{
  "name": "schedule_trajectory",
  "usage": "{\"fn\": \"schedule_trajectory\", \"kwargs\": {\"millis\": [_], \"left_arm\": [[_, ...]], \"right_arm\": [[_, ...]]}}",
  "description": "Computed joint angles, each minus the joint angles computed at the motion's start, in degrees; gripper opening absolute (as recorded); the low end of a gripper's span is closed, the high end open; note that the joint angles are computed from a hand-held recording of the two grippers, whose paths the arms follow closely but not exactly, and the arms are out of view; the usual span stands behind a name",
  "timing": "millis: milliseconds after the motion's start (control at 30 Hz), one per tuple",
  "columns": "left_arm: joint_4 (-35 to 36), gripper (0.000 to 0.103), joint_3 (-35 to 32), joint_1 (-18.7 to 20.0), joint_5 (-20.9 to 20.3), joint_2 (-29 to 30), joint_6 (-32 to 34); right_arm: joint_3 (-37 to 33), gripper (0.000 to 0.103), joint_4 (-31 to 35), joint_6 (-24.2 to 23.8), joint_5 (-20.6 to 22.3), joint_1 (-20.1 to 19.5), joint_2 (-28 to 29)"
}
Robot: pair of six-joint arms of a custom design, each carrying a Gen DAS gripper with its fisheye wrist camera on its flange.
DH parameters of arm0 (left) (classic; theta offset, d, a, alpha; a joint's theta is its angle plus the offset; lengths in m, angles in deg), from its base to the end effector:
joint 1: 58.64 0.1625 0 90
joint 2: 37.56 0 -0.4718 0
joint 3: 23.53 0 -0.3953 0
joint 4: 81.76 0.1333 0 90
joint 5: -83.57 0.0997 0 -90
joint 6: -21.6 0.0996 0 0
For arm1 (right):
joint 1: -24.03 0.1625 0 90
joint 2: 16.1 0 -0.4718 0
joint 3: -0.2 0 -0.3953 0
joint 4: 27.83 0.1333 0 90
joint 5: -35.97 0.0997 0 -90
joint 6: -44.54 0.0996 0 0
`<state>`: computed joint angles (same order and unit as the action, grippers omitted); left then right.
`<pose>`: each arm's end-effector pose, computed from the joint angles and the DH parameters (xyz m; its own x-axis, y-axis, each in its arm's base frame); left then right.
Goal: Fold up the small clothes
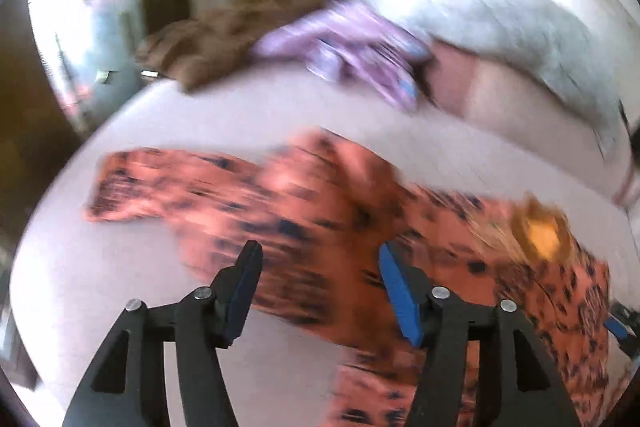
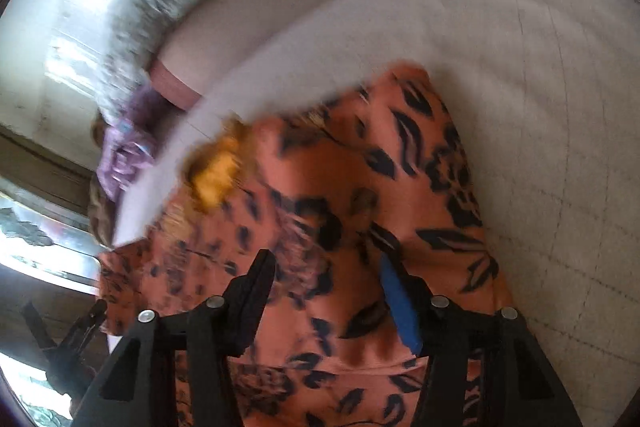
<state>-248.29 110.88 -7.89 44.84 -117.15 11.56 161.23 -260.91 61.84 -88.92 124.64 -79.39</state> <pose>-0.1078 -0.4655 0.2824 -0.7593 0.0443 -0.6492 0.4625 0.7385 -0.4906 0.1279 -0.2681 0.2057 -0.8798 0.4431 0.1724 0.1385 0.5856 -0.7987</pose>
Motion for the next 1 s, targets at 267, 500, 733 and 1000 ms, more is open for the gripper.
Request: {"fn": "schedule_trajectory", "kwargs": {"millis": [267,500,733,1000], "left_arm": [[5.05,0.073,-6.65,14.15,-6.25,-4.96,-8.92],[2.02,0.073,-11.81,24.96,-21.77,-3.55,-14.39],[-4.87,0.073,-14.50,28.94,-28.84,-0.69,-16.89],[-7.36,0.022,-19.22,32.58,-30.99,3.37,-14.87]], "right_arm": [[-4.43,0.059,-3.29,-3.11,-7.72,7.40,7.50],[-4.14,0.059,-5.73,-4.64,-8.16,8.92,10.55],[-4.32,0.059,-6.96,-6.23,-8.07,9.03,11.45],[-4.68,0.059,-7.67,-7.02,-7.49,7.95,12.06]]}}
